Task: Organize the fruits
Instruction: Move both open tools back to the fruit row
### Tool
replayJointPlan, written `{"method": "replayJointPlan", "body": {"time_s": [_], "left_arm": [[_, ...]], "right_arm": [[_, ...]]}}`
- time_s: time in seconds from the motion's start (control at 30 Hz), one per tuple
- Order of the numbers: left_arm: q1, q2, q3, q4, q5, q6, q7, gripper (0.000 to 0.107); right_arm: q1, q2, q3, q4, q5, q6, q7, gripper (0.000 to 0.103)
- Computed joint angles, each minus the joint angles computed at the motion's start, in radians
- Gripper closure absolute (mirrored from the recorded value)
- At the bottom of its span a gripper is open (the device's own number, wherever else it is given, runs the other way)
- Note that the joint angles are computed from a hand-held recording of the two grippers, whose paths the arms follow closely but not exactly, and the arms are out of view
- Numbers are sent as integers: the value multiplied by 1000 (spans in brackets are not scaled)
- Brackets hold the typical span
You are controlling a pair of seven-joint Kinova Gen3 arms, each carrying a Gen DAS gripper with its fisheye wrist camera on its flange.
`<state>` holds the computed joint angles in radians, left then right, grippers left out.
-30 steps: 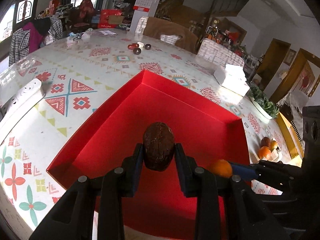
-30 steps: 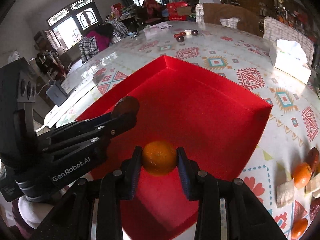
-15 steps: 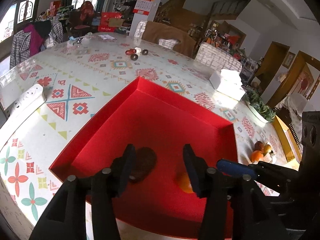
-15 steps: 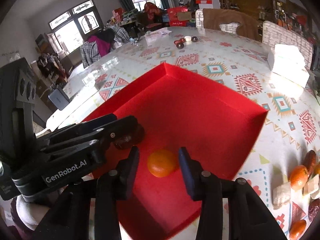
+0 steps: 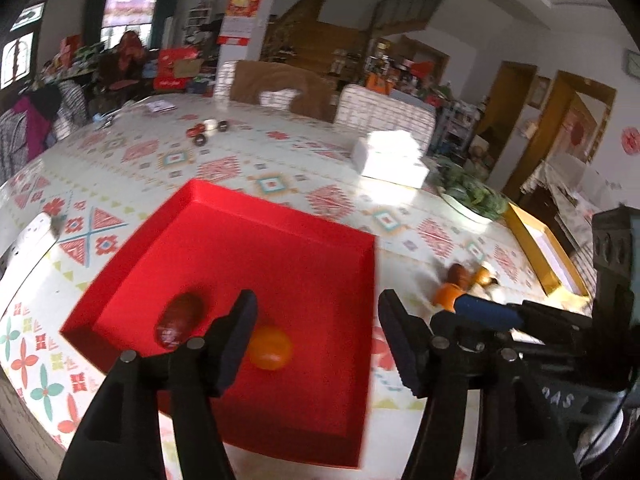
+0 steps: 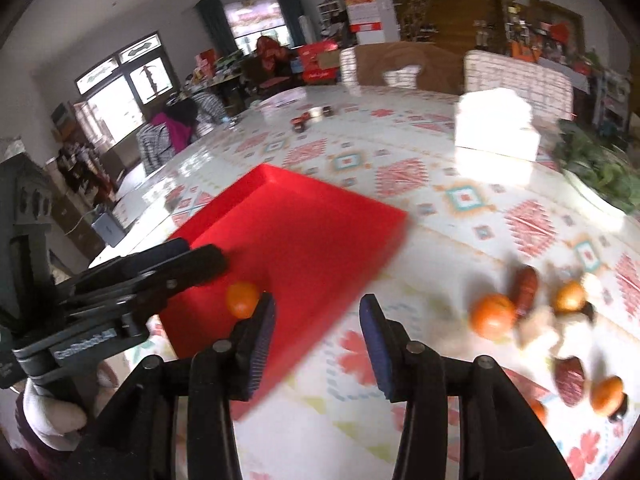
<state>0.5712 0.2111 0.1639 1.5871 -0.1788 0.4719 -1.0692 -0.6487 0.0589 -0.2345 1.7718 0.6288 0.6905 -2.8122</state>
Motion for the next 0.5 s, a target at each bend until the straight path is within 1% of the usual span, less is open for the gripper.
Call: {"method": "replayJointPlan", "body": {"time_s": [0.1,0.2,0.43,0.5], "left_arm": [[41,13,3,-24,-33,18,15,43],[79,25,-2,-43,-62,35,44,41],[113,52,18,-80,-52,53,39,41],[108,60,35,-87,-27,52,7,41]], "right_arm": [[19,-58,0,62,5,1,-43,56],[62,-126,-23,129,8,7,-81,56],[181,-301,-68,264,-26,38,-110,56],[216,-355,-72,301,-46,51,-111,54]]}}
